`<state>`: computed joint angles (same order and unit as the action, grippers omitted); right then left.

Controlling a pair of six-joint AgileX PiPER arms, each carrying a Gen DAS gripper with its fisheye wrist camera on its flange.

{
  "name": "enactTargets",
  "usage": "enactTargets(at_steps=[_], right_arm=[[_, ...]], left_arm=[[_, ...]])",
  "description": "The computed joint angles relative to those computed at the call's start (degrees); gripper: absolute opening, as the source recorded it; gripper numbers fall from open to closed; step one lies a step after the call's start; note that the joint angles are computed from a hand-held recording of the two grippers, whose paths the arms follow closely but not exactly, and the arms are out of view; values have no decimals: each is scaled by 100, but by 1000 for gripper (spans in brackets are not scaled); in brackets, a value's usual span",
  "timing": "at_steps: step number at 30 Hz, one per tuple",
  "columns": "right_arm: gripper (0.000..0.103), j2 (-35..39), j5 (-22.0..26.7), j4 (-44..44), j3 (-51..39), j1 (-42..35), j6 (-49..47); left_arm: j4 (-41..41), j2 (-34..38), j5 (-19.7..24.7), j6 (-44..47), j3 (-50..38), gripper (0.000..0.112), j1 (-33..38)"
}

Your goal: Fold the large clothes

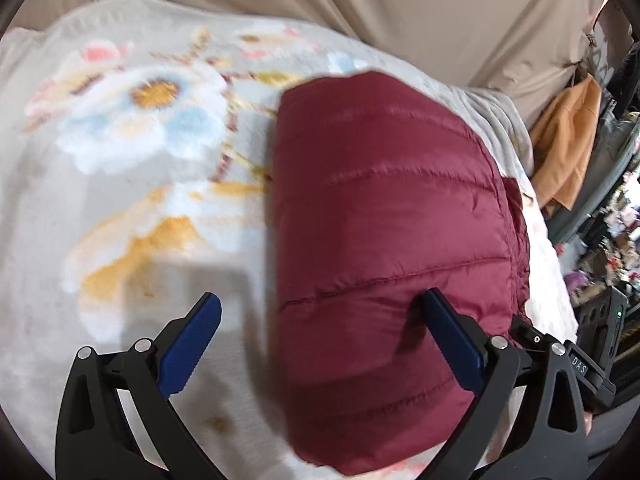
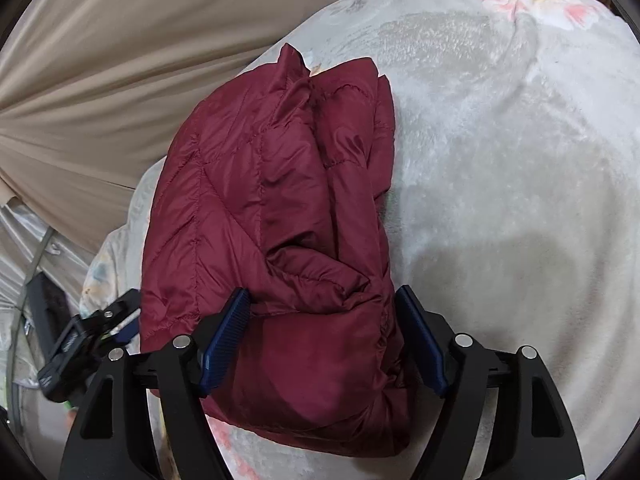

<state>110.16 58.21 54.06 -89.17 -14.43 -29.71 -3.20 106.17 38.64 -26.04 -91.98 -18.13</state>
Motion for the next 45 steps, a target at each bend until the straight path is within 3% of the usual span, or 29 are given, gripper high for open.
enactTargets(at_steps=[4, 7, 13, 15, 17, 20, 26, 41, 45], right_arm=[[76, 235, 246, 141, -270, -30, -31], [77, 394, 377, 199, -449, -20, -58], [77, 843, 600, 275, -1048, 114, 138], [73, 890, 566, 195, -1162, 190, 210], [60, 915, 502, 105, -1233, 256, 182], [41, 722, 204, -65, -1153, 449, 187], [25, 71, -458, -356, -742, 762, 224], [22, -2102, -2499, -379, 631, 1621, -454], [22, -2488, -2619, -15, 640, 1602, -1018]], left_arm=[[-1042, 398, -9, 967, -310, 98, 112], [-1234, 627, 95, 1123, -567, 98, 103], [-593, 817, 348, 866, -1007, 98, -121], [4, 820, 389, 588, -1111, 95, -320], [677, 802, 446, 308, -1213, 88, -526], [1276, 729, 471, 152, -1293, 76, -711], [1871, 497, 501, 82, -1414, 58, -978], [4044, -1010, 84, -902, -774, 54, -1763], [4430, -1511, -281, -1108, -452, 54, -1665]])
